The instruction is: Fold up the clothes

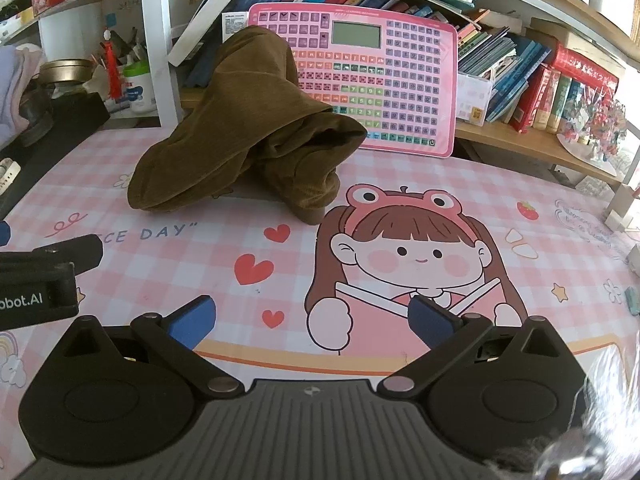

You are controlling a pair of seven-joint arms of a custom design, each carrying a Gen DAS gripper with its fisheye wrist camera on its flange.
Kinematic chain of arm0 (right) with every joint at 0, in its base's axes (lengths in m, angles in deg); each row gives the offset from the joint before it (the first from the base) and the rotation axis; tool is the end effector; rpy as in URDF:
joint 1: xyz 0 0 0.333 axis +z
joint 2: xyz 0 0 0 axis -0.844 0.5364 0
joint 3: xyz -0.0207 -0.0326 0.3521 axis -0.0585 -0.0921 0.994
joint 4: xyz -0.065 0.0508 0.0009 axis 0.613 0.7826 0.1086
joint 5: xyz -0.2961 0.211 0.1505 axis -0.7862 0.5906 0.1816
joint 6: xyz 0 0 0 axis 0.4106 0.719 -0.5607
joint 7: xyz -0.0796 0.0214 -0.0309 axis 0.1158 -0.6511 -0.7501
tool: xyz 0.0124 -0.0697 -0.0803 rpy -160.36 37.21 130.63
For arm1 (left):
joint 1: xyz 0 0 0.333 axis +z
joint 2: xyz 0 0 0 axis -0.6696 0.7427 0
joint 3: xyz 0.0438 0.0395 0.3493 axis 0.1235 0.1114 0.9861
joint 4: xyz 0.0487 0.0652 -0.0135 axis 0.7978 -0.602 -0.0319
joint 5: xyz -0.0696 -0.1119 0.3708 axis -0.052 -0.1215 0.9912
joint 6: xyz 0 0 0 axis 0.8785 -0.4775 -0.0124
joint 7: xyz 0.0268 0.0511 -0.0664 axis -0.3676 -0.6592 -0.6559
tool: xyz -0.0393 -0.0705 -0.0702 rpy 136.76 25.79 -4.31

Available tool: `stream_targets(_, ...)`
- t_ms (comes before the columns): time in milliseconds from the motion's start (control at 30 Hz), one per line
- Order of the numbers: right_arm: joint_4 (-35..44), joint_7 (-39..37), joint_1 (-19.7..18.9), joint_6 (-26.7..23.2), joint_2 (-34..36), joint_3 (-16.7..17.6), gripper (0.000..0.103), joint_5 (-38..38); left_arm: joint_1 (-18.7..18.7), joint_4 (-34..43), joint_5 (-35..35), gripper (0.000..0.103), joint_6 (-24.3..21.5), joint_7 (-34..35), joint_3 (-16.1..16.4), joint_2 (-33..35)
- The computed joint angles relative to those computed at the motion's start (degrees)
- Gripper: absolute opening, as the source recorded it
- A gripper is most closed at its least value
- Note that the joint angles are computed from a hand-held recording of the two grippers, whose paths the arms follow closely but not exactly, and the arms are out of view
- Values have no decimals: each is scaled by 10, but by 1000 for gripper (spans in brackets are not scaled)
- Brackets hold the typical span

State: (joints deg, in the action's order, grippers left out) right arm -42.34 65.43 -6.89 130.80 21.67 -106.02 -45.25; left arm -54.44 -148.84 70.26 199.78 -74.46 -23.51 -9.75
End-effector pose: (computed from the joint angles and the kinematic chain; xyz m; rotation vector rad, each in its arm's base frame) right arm 0.5388 0.3258 0.4200 -2.0490 1.2591 -0.5735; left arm 0.4755 -0.2271 0.4005 -1.9050 1.3059 -0.5894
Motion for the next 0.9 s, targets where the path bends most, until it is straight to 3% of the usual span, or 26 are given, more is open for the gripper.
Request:
stream_targets(200,0,1,-8,-4,-2,8,103,0,-5,5,-15,103,-17,16,-3,5)
stream_targets(900,1,32,-28,-11,-6,26,103,-36,-1,0,-20,103,-6,18,0,1)
